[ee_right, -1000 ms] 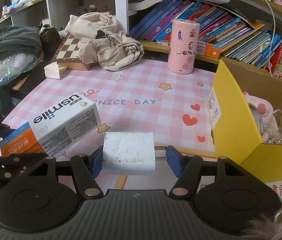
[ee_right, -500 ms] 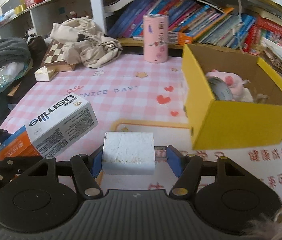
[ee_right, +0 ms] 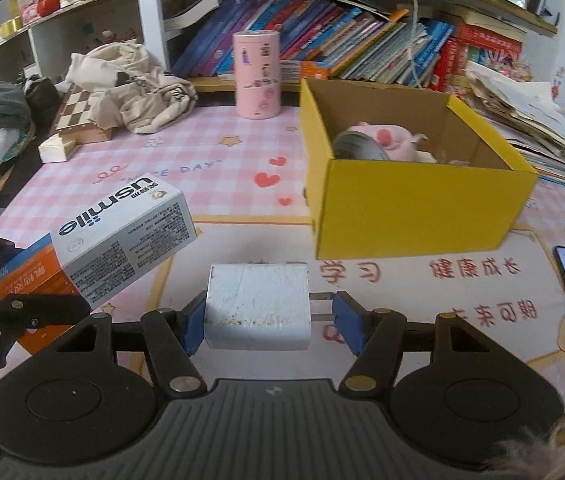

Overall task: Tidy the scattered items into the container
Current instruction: 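Lift the Usmile box and charger and carry both over the yellow box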

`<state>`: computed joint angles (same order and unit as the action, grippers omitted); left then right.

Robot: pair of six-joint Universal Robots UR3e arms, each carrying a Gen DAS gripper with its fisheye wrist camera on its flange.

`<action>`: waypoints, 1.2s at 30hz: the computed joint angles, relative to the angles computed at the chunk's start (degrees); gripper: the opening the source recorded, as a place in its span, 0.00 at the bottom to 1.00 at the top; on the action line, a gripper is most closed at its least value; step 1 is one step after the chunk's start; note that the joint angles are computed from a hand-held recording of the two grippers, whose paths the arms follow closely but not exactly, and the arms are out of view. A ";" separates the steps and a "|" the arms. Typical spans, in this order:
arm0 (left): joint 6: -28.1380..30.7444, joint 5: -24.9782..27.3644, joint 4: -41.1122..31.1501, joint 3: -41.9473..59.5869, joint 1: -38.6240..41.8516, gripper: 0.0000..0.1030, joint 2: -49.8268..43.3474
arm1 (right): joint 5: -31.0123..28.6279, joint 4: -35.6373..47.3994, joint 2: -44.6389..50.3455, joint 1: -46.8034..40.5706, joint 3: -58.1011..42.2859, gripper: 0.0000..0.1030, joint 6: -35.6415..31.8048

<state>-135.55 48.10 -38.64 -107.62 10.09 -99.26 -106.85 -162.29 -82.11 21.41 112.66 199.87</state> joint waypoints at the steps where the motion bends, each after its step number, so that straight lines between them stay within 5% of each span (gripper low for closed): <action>1: 0.16 0.01 -0.16 0.15 -0.34 0.50 -0.15 | -0.24 0.11 -0.59 -0.14 0.65 0.61 0.32; 20: -1.35 0.89 -1.15 8.44 -11.23 0.50 -7.02 | -1.17 0.00 -11.48 -8.19 12.06 0.61 0.02; 36: -13.49 4.81 0.19 32.26 -25.33 0.50 -22.77 | 17.43 0.85 -25.37 -35.42 20.82 0.61 -17.69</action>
